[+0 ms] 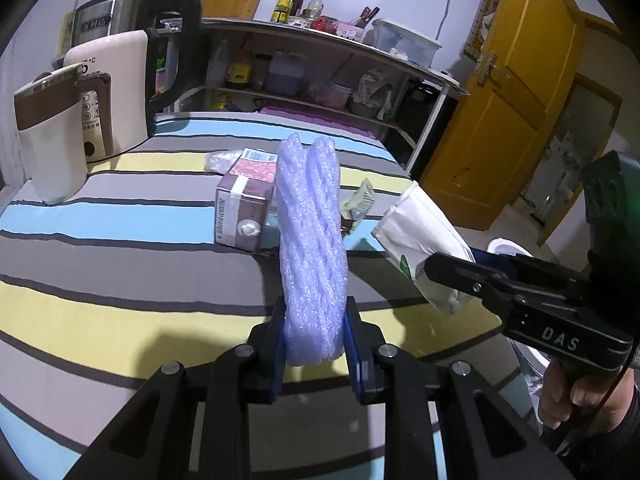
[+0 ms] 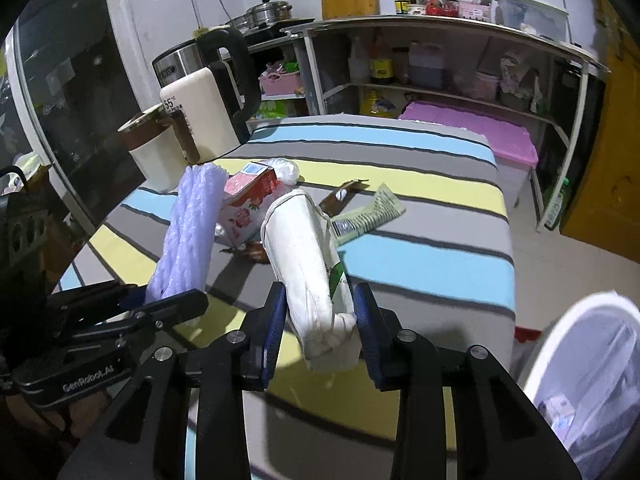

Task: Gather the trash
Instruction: 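Carry the foam net and tissue bag over the bin and open both grippers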

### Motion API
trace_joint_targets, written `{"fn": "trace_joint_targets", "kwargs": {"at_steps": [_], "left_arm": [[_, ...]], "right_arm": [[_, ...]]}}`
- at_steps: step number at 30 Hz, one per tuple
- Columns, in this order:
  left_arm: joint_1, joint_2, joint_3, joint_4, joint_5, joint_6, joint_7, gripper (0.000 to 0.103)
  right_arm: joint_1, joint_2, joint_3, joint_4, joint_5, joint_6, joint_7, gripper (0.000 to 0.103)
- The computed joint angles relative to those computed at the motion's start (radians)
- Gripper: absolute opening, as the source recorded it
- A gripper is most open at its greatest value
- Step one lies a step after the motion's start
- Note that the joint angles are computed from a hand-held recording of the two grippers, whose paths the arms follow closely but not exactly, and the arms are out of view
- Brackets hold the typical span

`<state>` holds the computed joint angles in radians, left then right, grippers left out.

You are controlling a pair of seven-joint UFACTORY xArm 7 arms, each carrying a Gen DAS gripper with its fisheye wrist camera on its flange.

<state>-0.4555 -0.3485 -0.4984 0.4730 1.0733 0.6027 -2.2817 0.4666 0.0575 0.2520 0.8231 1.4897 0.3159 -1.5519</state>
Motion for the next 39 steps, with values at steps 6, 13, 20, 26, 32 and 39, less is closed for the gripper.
{"fn": "trace_joint_targets", "kwargs": {"at_steps": [6,13,20,26,32,39], "left_arm": [[-0.027,-0.007,-0.027,0.025,-0.020,0.036,0.012,0.026],[-0.050,0.013,-0.043,0.069,-0.020,0.067,0.028,0.026],[-0.081,0.067,-0.039,0.138,-0.003,0.106,0.052,0.026],[-0.109,0.139,-0.005,0.207,0.047,0.113,0.077,0.026],[-0.143,0.237,0.046,0.296,0.130,0.094,0.090,0.026],[-0.198,0.368,0.125,0.423,0.208,0.052,0.135,0.026]], "right_arm": [[-0.007,-0.095,-0.020,-0.085,0.042,0.031,-0.002,0.036],[-0.019,-0.188,-0.054,-0.160,0.067,0.058,-0.004,0.036],[-0.039,-0.257,-0.080,-0.211,0.083,0.068,-0.011,0.036],[-0.069,-0.293,-0.105,-0.242,0.090,0.080,-0.011,0.036],[-0.113,-0.323,-0.136,-0.270,0.080,0.089,-0.011,0.036],[-0.166,-0.320,-0.171,-0.274,0.070,0.088,-0.008,0.036]]}}
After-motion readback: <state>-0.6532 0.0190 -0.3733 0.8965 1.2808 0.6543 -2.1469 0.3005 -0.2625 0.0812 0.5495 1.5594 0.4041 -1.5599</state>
